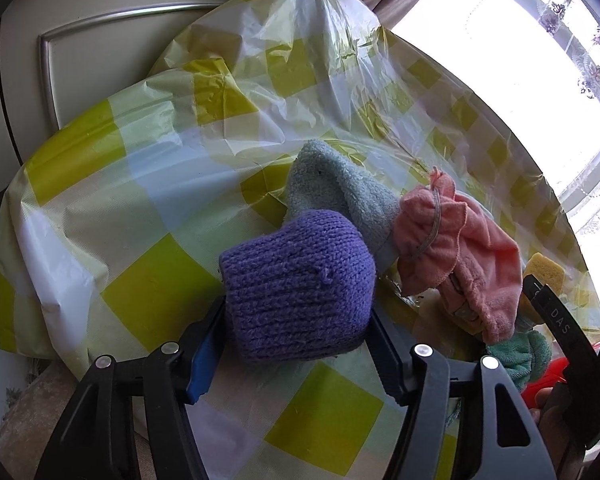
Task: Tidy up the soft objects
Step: 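Grasp the purple knitted sock with the left tool while the right tool grasps the yellow sponge, then carry the purple sock and yellow sponge to the white box and open both tools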
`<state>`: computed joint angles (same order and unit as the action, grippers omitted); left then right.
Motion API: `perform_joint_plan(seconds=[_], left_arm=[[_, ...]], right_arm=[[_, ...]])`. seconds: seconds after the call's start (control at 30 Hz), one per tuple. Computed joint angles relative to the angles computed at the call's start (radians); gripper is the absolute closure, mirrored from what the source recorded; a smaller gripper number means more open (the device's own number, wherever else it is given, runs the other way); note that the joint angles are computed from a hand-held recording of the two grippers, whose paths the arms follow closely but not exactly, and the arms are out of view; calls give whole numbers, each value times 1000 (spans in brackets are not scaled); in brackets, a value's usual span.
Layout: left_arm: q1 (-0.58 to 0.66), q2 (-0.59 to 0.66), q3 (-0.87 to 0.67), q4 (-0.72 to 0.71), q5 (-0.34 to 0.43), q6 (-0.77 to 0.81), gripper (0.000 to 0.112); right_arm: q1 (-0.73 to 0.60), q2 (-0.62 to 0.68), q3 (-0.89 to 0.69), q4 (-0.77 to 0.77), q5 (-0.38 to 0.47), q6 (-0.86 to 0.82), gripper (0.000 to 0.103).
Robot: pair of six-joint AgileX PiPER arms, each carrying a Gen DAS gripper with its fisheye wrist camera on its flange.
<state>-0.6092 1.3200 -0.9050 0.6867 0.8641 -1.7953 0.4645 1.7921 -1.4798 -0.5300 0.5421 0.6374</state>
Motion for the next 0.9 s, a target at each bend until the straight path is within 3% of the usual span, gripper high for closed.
perform_joint_plan(seconds=[0.03, 0.1, 0.13, 0.3, 0.6, 0.9], left_arm=[[-3, -3, 3, 3, -1, 0, 47], [-5, -9, 9, 8, -8, -3, 47], [-5, -13, 13, 9, -11, -4, 47], [-18, -31, 29, 40, -11, -37, 48], [-73, -71, 53, 137, 8, -137, 48], [-149, -107, 71, 231, 60, -231, 48]], right_arm=[[5, 5, 0, -14, -4, 4, 27], [6, 13, -1, 9, -1, -21, 56], [2, 17, -1, 41, -1, -51, 59], [-4, 6, 33, 35, -28, -49, 67], [-10, -164, 237, 18, -145, 25, 68], [23, -324, 389, -107, -149, 173, 68]])
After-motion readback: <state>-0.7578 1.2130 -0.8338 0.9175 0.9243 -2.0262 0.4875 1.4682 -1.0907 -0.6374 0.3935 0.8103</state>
